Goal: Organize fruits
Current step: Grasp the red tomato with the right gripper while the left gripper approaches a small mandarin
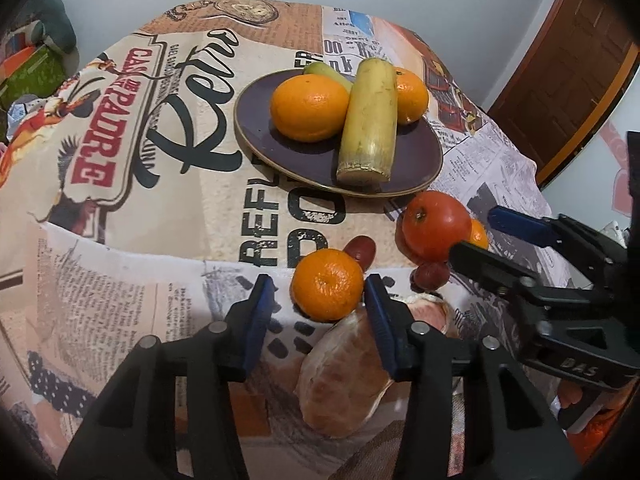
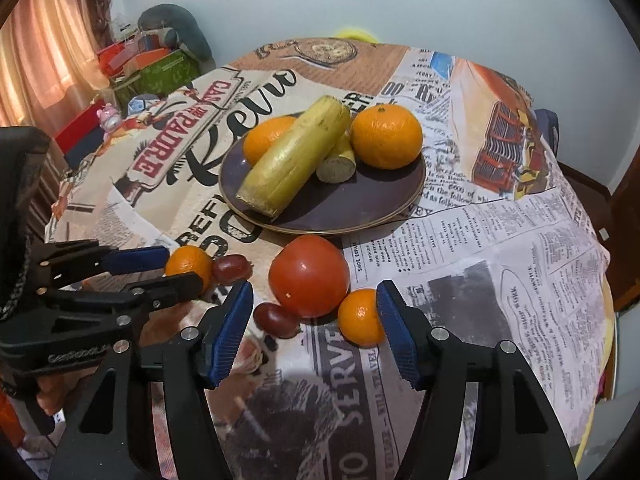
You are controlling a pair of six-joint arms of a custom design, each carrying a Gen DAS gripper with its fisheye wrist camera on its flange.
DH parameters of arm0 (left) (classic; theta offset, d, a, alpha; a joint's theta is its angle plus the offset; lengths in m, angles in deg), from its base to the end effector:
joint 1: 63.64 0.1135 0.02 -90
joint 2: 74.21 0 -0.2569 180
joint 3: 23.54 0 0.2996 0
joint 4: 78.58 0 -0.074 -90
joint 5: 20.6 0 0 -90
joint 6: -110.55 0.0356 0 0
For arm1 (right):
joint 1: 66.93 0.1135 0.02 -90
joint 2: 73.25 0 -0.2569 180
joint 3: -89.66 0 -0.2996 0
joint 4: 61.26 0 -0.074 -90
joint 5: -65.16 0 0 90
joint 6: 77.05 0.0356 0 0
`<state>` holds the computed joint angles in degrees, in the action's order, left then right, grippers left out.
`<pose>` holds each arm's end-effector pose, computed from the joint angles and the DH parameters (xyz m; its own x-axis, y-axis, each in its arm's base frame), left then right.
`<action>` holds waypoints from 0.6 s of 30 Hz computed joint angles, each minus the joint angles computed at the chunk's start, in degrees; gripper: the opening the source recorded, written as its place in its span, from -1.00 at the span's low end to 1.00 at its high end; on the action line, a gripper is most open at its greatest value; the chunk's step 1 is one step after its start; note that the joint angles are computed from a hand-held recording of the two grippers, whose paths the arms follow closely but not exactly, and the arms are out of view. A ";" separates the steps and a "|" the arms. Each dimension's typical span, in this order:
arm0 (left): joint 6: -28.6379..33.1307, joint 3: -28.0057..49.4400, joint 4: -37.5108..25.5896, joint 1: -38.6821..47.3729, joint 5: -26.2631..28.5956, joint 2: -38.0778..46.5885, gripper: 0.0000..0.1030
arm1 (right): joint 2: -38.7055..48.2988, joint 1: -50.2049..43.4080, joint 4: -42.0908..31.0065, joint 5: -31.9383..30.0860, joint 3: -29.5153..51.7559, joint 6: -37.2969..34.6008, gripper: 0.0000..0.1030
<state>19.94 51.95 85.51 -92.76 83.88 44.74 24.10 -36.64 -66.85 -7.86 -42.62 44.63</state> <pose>0.3600 -0.2107 0.0389 -0.7579 0.4104 -0.5072 0.5744 0.7883 -0.2206 0.2717 0.1467 0.0513 -0.7813 0.1253 -0.6114 0.0844 0.9919 0.0955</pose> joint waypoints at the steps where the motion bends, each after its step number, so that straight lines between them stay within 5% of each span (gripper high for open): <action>1: 0.04 0.33 -0.09 0.02 0.53 0.35 -0.23 | 0.78 -0.42 0.18 -0.47 0.50 -0.07 0.18; 10: -0.15 -0.50 1.94 0.24 1.67 0.44 -0.28 | 3.50 -1.72 0.42 -0.71 2.56 -1.78 0.15; 14: -0.03 -1.83 2.84 0.00 0.15 -0.90 -0.29 | 3.15 -2.41 1.62 -3.36 2.36 -2.73 -0.23; 18: 0.06 -2.94 3.28 0.34 0.17 -2.61 -0.29 | 3.53 -1.24 0.04 -1.21 3.43 -2.96 -0.24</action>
<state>20.00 49.00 88.79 -92.42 84.05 42.13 27.63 -37.88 -66.80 -9.07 -39.19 41.67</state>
